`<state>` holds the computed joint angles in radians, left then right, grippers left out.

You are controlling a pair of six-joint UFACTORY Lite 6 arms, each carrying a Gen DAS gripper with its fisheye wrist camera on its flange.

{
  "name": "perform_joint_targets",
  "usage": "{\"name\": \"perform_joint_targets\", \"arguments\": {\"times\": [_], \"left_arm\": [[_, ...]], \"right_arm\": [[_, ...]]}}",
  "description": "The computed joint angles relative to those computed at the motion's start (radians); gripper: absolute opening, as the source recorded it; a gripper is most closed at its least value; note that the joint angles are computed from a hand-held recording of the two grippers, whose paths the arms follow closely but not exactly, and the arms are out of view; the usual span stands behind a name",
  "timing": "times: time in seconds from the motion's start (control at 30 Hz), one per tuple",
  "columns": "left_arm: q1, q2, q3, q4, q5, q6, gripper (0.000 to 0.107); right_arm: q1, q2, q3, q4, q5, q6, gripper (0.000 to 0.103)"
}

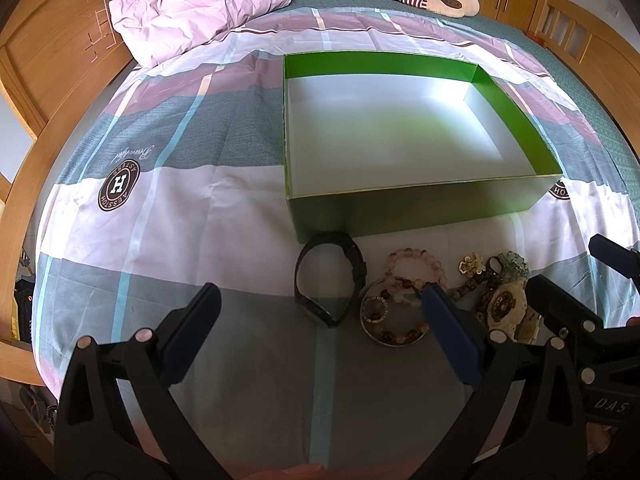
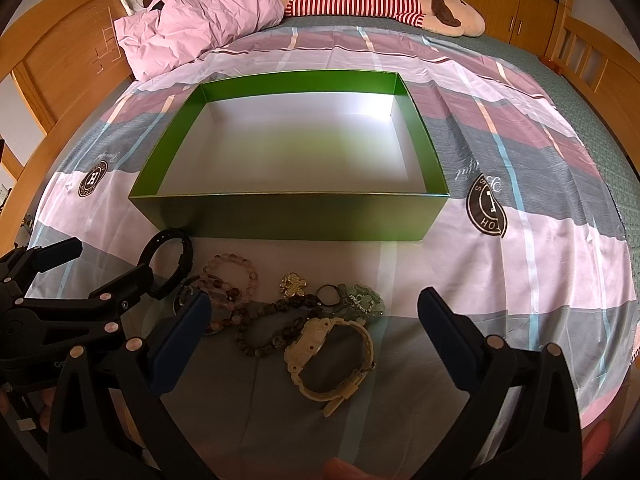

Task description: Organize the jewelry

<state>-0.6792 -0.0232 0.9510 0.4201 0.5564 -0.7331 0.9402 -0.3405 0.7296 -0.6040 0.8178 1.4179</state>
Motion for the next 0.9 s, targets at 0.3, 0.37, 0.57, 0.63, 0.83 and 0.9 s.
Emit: {"name": "perform_joint_targets", "arguments": {"times": [0.3, 0.37, 0.57, 0.63, 0.83, 0.9], "left_arm": [[0.0, -0.001, -0.002, 0.001, 0.0, 0.0, 0.101], [0.0, -0.001, -0.002, 0.0, 0.0, 0.001, 0.101], [0.0, -0.001, -0.001, 0.001, 0.001, 0.0, 0.101], [0.0, 0.0, 0.0, 0.0, 0.002, 0.001, 0.101], [0.0, 0.001, 0.001, 0.0, 0.002, 0.001, 0.101], [0.0, 0.001, 0.002, 0.001, 0.003, 0.0, 0.101]], "right_arm": [[-0.001, -0.005, -0.008, 0.0, -0.003, 0.002, 0.102], [0.0, 0.0, -0.003, -0.002, -0.001, 0.002, 0.102], [-0.002, 0.001, -0.002, -0.001, -0.003, 0.0, 0.102], [-0.002, 0.001, -0.003, 0.0, -0.003, -0.001, 0.102], [-0.002, -0.002, -0.008, 0.0, -0.005, 0.0, 0.102], [-0.003, 0.001, -0.005, 0.0, -0.005, -0.001, 0.102]]}}
